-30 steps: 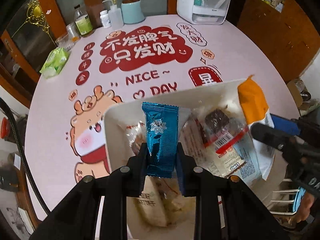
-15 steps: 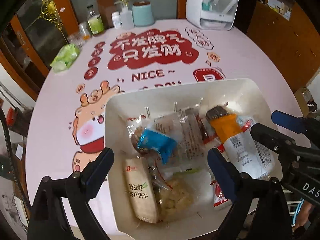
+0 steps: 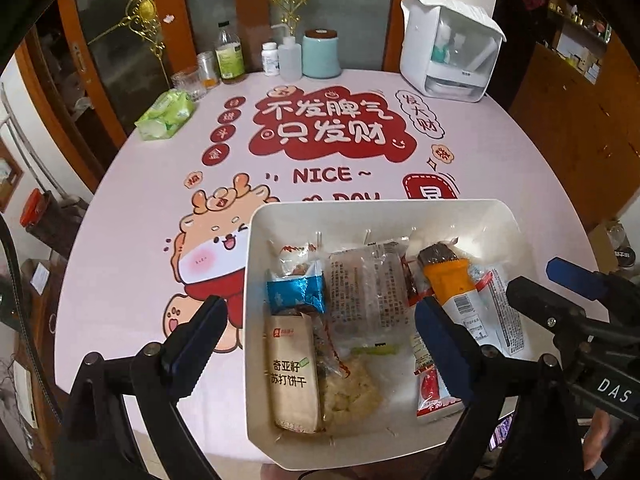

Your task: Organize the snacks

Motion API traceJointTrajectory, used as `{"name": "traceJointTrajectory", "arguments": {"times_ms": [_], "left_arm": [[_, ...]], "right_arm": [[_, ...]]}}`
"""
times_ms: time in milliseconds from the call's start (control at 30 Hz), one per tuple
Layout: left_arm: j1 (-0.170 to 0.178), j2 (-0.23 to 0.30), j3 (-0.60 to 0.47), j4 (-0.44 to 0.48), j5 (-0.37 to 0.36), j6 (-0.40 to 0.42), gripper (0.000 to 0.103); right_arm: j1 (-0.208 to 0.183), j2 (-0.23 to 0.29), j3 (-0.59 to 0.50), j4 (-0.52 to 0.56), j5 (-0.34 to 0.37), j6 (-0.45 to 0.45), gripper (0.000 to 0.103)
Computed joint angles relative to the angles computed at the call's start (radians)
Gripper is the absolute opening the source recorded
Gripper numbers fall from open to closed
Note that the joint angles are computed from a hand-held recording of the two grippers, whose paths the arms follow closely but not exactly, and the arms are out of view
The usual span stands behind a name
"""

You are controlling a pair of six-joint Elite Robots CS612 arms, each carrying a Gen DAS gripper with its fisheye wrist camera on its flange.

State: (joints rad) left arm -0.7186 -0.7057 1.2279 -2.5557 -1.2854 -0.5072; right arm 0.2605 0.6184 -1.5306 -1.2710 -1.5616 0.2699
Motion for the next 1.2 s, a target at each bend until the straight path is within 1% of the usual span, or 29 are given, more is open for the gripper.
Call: {"name": "traceJointTrajectory", "arguments": {"times_ms": [133,200,333,433,467,500,567,733,900,1200], "left_arm": [[-0.009,-0.009,0.006,-0.006,0.033,0.0,0.094],[-0.014,-0.008,-0.009,0.038,0.055,-0.012,0.094],[-0.012,-0.01,-0.02,0.063,0.038,-0.026,0.094],[-0.015,-0.013,-0.023,0.073,0.05,-0.034,0.094],[-0.016,-0.014,-0.023,0.073,0.051,-0.037,0.094],[-0.016,-0.016,-0.022,0.07,0.05,-0.038,0.094],[-0.017,-0.017,-0.022,0.064,0.053,-0.039,0.094],[-0.022,-0.023,-0.013,0.051,0.059,-0.047,0.094],[-0.023,-0.026,-0.009,0.044,0.059,-0.052,0.094],[-0.025,-0.024,-0.014,0.043,0.058,-0.046,0.095]], "right_arm": [[0.003,0.002,-0.014,-0.018,-0.03,0.006,0.068],[0.007,0.0,-0.014,-0.019,-0.049,-0.002,0.068],[0.013,-0.005,-0.013,-0.017,-0.064,-0.019,0.068],[0.015,-0.007,-0.018,-0.014,-0.07,-0.02,0.068],[0.015,-0.008,-0.02,-0.014,-0.074,-0.017,0.069],[0.015,-0.007,-0.023,-0.014,-0.072,-0.012,0.075],[0.011,-0.007,-0.025,-0.013,-0.056,0.001,0.083],[0.011,-0.008,-0.029,-0.017,-0.068,0.015,0.083],[0.016,-0.009,-0.031,-0.02,-0.102,0.026,0.083],[0.015,-0.01,-0.032,-0.022,-0.108,0.046,0.083]]}}
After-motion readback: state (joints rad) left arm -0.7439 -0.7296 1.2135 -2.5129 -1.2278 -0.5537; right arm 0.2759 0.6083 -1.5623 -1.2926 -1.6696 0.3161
